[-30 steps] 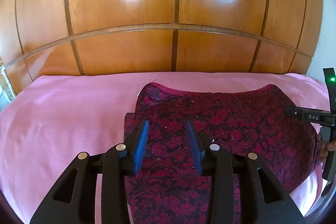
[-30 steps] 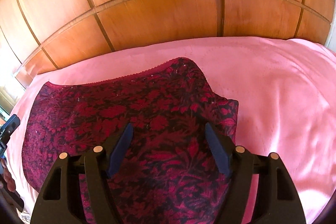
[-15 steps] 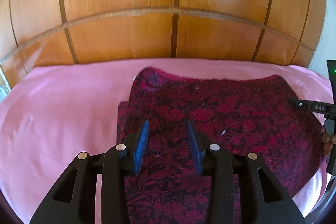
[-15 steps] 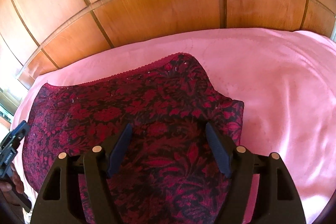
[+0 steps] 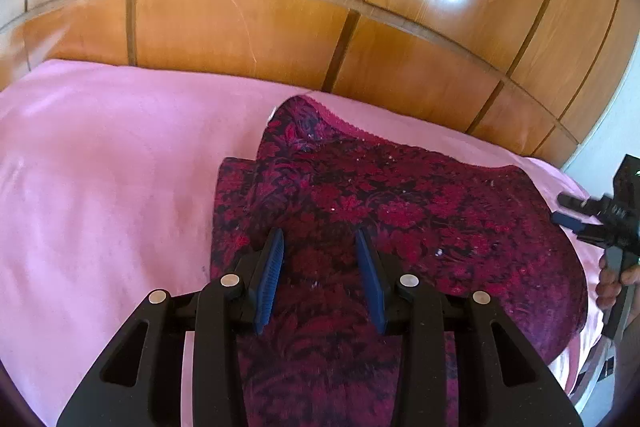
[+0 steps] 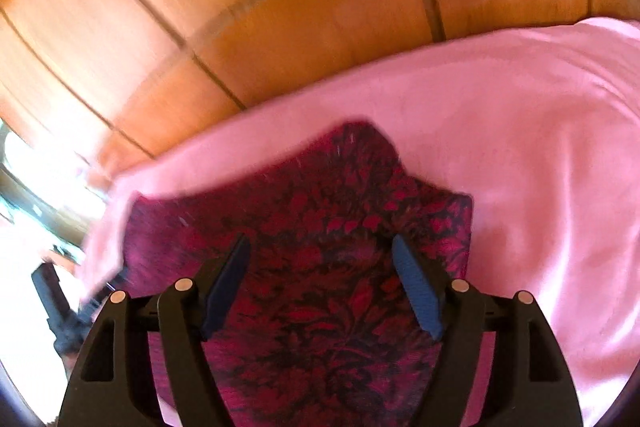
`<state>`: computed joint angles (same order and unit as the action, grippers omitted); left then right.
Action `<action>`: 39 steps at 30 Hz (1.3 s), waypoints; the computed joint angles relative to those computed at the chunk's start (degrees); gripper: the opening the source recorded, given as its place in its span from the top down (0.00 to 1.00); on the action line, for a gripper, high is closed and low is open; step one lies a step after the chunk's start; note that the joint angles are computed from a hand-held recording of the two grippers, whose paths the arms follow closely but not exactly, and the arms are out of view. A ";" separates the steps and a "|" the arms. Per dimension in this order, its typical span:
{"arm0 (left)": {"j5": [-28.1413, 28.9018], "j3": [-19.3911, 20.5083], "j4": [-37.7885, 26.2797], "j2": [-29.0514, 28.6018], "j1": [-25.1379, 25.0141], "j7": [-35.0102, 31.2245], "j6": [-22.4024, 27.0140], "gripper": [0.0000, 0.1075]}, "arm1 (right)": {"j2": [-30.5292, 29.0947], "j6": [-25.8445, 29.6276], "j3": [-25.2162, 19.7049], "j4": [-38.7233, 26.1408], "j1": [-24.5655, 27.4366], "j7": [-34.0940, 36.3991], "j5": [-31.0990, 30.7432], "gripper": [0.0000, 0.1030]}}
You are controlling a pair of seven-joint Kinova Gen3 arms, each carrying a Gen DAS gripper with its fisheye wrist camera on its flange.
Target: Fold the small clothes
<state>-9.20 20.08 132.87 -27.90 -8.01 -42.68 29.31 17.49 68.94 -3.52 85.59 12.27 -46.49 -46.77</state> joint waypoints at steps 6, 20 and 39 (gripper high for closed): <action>2.17 1.53 -0.30 -5.82 0.73 1.97 3.68 0.66 | 0.82 0.87 1.58 0.32 3.47 -1.19 -2.74 0.27; 6.41 5.97 -0.92 -4.06 5.63 -1.32 3.66 0.66 | 5.67 12.57 0.92 5.84 9.17 6.69 -2.16 0.23; 9.96 -7.67 3.52 1.72 14.35 -6.08 -6.26 0.66 | -10.59 18.29 1.38 9.26 -0.22 9.66 -14.54 0.78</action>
